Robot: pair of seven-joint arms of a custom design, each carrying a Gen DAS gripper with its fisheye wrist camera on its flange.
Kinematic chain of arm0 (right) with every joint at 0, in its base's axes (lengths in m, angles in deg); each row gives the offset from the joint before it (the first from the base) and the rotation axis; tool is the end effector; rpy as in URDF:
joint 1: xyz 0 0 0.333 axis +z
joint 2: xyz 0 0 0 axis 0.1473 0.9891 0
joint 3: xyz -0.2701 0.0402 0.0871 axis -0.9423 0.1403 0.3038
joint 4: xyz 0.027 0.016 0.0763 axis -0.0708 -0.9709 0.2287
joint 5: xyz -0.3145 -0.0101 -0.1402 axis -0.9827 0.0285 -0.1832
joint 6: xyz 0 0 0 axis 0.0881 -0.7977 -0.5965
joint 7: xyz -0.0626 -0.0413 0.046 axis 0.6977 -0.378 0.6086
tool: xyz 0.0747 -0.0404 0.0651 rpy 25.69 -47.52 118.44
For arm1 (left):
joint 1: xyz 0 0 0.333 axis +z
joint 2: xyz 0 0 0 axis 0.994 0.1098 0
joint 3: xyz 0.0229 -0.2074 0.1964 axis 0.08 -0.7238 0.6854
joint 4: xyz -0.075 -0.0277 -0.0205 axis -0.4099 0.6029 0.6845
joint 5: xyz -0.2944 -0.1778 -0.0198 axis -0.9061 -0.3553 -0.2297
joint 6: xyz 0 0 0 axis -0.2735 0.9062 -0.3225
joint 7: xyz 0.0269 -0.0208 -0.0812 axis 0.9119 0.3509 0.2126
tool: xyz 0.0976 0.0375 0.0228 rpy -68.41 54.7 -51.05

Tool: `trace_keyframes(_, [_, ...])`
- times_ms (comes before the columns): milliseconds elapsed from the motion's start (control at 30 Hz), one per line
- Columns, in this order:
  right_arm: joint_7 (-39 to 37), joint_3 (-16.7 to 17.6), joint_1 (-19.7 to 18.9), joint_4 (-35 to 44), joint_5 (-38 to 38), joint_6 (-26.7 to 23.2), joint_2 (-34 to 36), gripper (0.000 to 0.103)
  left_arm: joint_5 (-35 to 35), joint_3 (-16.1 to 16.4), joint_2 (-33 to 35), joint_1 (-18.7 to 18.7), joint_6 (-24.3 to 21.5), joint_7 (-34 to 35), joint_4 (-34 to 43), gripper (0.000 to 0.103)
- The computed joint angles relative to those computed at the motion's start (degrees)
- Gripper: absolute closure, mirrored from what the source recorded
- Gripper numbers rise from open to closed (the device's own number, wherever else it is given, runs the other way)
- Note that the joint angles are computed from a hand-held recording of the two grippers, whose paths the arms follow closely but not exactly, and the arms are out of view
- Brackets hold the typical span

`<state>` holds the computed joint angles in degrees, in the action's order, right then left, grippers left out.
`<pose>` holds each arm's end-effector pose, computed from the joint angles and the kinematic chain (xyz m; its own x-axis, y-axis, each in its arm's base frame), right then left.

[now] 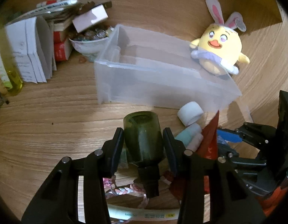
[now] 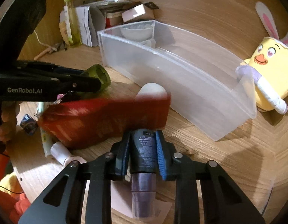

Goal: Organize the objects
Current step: 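Grasp the green glass bottle with the left tool while the right tool grasps the purple tube, then carry the green bottle with the left tool while the right tool carries the purple tube over the box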

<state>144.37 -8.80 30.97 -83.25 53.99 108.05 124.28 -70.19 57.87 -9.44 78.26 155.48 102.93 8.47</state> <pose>0.6837 0.3223 0.4018 0.6056 -0.7942 0.0505 -0.6036 -0.4997 -0.6213 0.6884 -0.1720 0.4104 -0.1928 -0.9528 0.2345 -0.7889 0.0084 -0.6144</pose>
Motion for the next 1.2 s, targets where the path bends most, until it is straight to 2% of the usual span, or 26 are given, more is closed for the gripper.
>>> trace_keyframes(100, [1.18,-0.68,-0.15,-6.76,-0.24,5.13,-3.9,0.079,0.32,0.73,-2.22,-0.29,3.33,-1.31,-3.39,0.061])
trace_keyframes(300, [4.1,-0.87,-1.08,-15.54,-0.55,12.67,-8.89,0.079,-0.29,-0.18,-5.79,0.75,8.5,-1.67,-8.66,0.061])
trace_keyframes(533, [4.85,2.1,-4.09,-22.12,1.93,20.61,-12.7,0.079,2.36,2.43,-8.72,-1.5,11.83,-5.42,-11.65,0.062])
trace_keyframes(633, [3.77,4.44,-6.06,-23.55,3.9,23.14,-13.7,0.079,4.47,3.95,-10.27,-2.85,13.97,-7.64,-13.32,0.063])
trace_keyframes(733, [3.35,5.2,-6.7,-24.08,4.88,25.33,-14.35,0.079,6.74,5.41,-11.4,-4.09,16.18,-9.85,-14.36,0.063])
trace_keyframes(867, [2.46,6.2,-7.48,-24.65,5.58,27.85,-15.25,0.079,8.06,5.12,-11.95,-3.86,17.53,-10.71,-13.96,0.063])
trace_keyframes(1100, [1.53,7.67,-8.13,-22.67,5.79,30.19,-14.93,0.079,10.65,7.02,-11.06,-5.14,17.41,-12.99,-10.41,0.063])
trace_keyframes(1200, [1.88,7.02,-7.46,-19.66,5.4,30.02,-13.7,0.079,11.81,8.0,-10.22,-5.64,16.68,-14.26,-8.18,0.063])
